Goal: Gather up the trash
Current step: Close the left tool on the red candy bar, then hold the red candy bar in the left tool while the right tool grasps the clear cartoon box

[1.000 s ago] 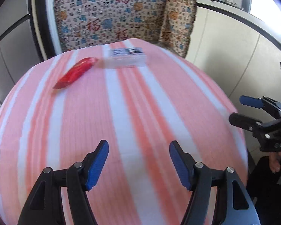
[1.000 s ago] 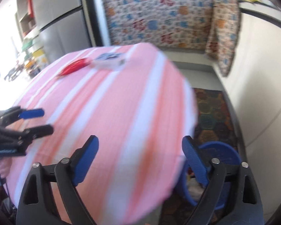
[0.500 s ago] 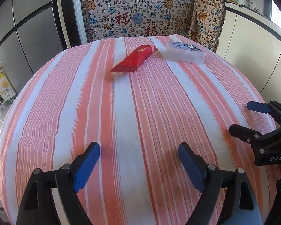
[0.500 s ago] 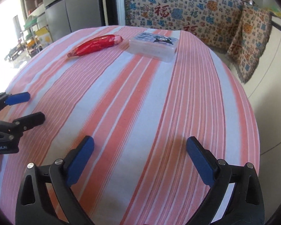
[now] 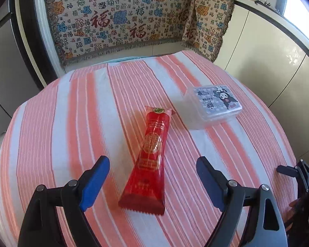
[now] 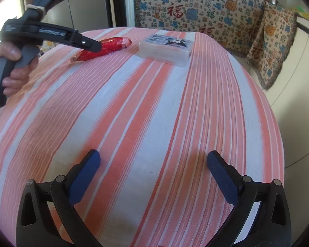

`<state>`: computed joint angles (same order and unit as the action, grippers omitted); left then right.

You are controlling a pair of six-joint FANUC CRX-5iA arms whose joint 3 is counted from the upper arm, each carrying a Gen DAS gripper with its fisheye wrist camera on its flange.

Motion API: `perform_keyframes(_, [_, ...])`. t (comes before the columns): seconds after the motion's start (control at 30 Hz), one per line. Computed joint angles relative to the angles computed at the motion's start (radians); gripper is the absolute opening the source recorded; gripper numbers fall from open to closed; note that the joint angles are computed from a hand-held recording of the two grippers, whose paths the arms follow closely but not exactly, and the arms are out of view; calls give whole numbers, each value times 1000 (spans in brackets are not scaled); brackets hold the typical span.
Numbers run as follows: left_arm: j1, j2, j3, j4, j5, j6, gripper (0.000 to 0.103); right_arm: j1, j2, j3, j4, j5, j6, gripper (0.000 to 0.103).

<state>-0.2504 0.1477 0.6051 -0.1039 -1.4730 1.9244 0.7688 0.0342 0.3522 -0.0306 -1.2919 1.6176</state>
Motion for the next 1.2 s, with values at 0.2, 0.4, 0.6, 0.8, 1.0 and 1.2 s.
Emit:
perform_keyframes(0.2, [9, 14, -22, 9, 25, -1, 33, -2, 1, 2, -3, 0, 1, 102])
perform_keyframes(0.4, [-53, -74, -86, -108, 23, 161, 18, -1, 1, 1, -2, 1, 1, 102])
perform_keyframes(0.6, [-173, -224, -195, -248, -80, 369, 18, -1, 0, 0, -2, 1, 0, 102])
perform_keyframes(0.8, [-333, -304, -253, -364, -155, 537, 20, 0, -1, -1, -1, 3, -1, 102])
perform_keyframes(1.0, [-414, -253, -211, -461, -198, 517, 61, -7, -2, 1, -14, 2, 1, 102])
perform_keyframes(1.2, [-384, -265, -234, -456, -196, 560, 87, -79, 55, 89, -62, 0, 123, 102])
